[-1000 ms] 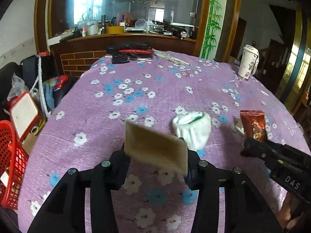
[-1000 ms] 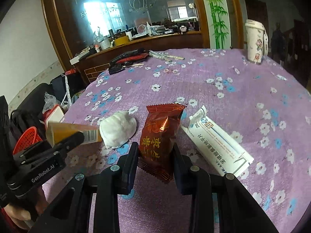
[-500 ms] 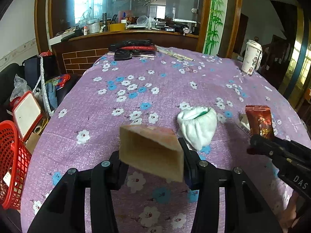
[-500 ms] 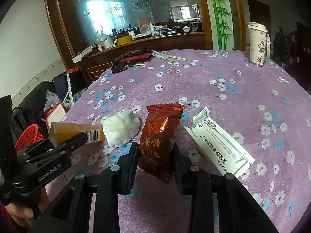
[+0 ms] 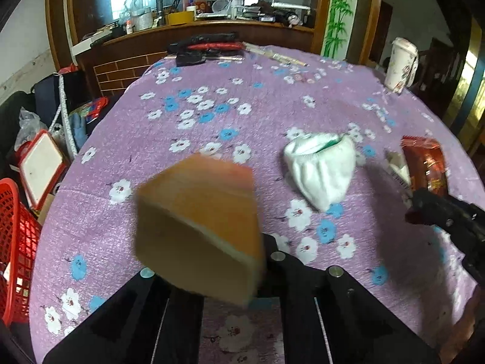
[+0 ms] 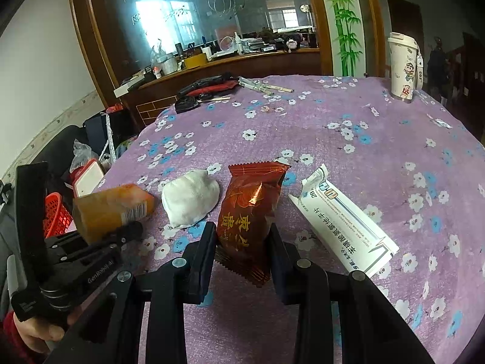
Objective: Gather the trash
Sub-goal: 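Lift the orange box with the left tool while the right tool raises the brown packet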
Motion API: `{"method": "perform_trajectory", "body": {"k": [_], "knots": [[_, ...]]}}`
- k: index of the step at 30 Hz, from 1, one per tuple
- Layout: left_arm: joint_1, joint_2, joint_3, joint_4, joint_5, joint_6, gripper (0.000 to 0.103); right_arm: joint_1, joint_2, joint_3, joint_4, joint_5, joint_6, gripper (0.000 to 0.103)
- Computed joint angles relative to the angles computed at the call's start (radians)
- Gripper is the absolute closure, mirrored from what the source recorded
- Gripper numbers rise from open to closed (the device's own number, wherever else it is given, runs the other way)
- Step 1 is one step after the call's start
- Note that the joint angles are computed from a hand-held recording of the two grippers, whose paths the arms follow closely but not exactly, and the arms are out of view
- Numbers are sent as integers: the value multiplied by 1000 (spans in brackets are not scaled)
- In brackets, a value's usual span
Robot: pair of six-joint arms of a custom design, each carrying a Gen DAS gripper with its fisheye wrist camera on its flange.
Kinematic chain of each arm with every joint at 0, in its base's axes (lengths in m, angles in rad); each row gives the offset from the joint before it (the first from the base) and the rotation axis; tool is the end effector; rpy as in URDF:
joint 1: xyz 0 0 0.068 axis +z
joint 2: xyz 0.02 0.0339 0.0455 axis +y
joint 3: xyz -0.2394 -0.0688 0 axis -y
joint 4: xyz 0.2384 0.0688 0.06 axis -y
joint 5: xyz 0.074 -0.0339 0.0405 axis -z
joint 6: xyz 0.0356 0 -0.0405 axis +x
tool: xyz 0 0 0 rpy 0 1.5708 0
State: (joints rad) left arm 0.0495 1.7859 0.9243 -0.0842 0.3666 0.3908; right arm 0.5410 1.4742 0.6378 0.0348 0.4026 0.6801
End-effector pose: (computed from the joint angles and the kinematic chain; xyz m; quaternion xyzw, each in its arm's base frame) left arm 0.3348 0.0038 0.1186 0.2141 0.9125 -0.1032 0.3329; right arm 0.2433 0.1299 0.1383 0.1380 0.9008 0.0589 0.4075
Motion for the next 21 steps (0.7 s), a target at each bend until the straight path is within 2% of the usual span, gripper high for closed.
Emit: {"method": "perform_trajectory", "body": {"k": [4, 5, 6, 7, 8, 10, 13, 15, 19, 21], "knots": [[4, 31, 44, -54, 8, -4, 96, 7, 10, 9, -10, 3, 0, 68], [7, 39, 59, -73, 15, -7, 92, 7, 10, 9, -10, 3, 0, 68], [14, 41, 68, -86, 23, -12, 88, 7, 10, 10, -13, 5, 2, 68], [20, 38, 72, -91, 34, -18, 69, 6, 11, 11, -12, 6, 3, 68], [31, 29, 70, -91, 55, -25, 55, 2, 10, 8, -10, 3, 7, 68], [67, -29, 23, -29, 116, -55, 55, -4, 2, -1, -5, -2, 13, 68], [102, -85, -20, 47, 164, -103, 37, -15, -6, -9, 2, -11, 16, 67], [110, -69, 5, 46, 167, -137, 37, -23, -10, -13, 5, -26, 17, 67], [132, 13, 107, -41, 180, -183, 37, -33, -16, -20, 11, -41, 23, 67], [149, 17, 114, -27, 190, -213, 37, -37, -23, -25, 16, -46, 24, 67]]}}
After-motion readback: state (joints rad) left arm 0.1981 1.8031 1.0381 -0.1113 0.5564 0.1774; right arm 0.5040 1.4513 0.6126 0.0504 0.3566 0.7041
